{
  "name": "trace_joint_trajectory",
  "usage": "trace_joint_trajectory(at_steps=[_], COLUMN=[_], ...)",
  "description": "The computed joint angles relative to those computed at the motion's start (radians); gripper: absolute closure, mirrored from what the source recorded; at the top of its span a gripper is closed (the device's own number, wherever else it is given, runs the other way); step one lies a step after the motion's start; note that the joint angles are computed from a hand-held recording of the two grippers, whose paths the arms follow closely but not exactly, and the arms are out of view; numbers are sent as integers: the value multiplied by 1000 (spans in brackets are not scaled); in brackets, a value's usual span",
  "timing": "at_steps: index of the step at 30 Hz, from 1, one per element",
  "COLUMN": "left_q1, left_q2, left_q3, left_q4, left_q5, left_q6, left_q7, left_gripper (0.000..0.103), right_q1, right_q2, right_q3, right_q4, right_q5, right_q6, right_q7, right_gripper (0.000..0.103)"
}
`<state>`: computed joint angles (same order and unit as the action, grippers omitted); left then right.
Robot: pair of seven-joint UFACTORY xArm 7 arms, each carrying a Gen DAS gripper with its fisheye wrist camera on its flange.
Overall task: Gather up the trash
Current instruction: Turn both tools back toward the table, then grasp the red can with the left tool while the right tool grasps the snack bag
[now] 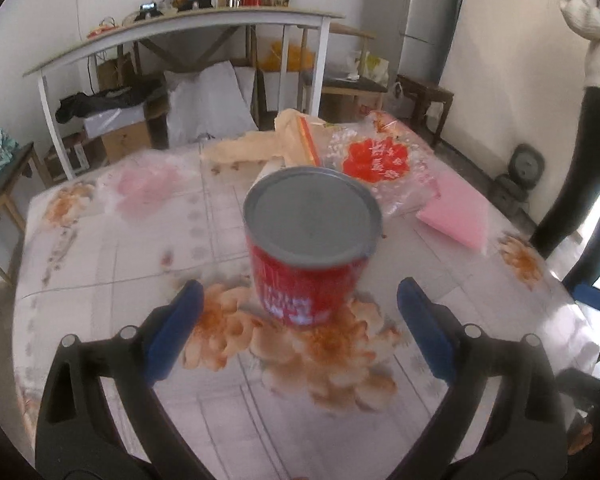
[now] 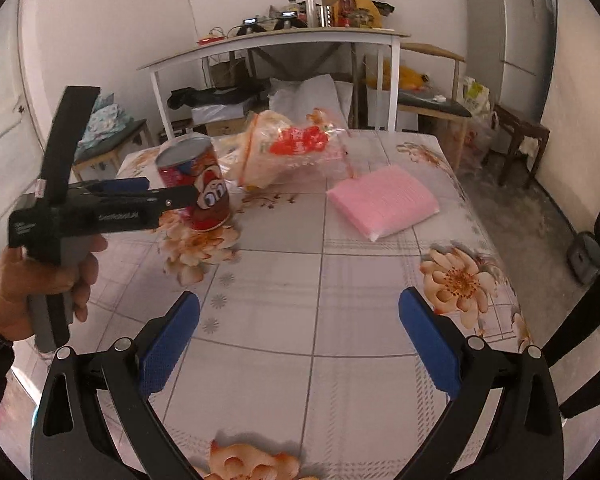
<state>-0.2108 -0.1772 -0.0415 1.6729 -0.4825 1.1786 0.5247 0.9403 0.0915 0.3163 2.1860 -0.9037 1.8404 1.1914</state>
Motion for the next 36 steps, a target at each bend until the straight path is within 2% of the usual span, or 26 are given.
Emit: trace_joint_trajectory(at_steps=[6, 9, 10, 11, 20, 23, 24, 27, 29, 31, 32, 35, 36], left_q1=[-2, -8, -10, -12, -11, -1, 2, 16, 26, 37, 43, 54, 58], left_q2=[74, 92, 97, 105, 79, 50, 44, 12, 4, 0, 0, 3, 8], left_q3=[-18, -35, -38, -45, -41, -21, -14, 13, 29, 45, 52, 62, 66], left_q4=[69, 74, 75, 77, 38, 4, -2, -37, -47, -51, -51, -50, -44], left_q5=[-12, 3, -2, 22, -4, -35, -47, -79, -96, -120, -130, -151, -161], left_q6=[9, -1, 2, 0, -21, -42, -39, -39, -29, -25, -22, -15, -8], left_q7=[-13, -21, -16, -23, -20, -13, -12, -4, -3, -3, 0, 7, 11], left_gripper=[10, 11, 23, 41, 41, 41, 41, 41, 41, 41, 41, 41, 41], right_q1=[-68, -90, -97, -106, -148, -164, -175, -247, -310, -363, -380, -445, -467], right_q2=[-55, -53, -56, -62, -58, -56, -58, -102, -136, -124, -133, -140, -145], right_q3=[6, 23, 24, 24, 37, 18, 10, -22, -50, -38, -70, -84, -97], right_q4=[-87, -76, -80, -89, -78, -66, -64, -125, -192, -197, -236, -308, -350], right_q5=[66, 67, 71, 77, 96, 122, 139, 258, 368, 400, 463, 558, 620], right_q6=[-53, -47, -50, -56, -54, -100, -126, -308, -467, -529, -612, -757, -843], right_q7=[29, 25, 26, 27, -6, -24, -26, -11, 16, 26, 51, 111, 128], right_gripper=[6, 6, 6, 6, 6, 6, 6, 6, 6, 6, 6, 6, 6])
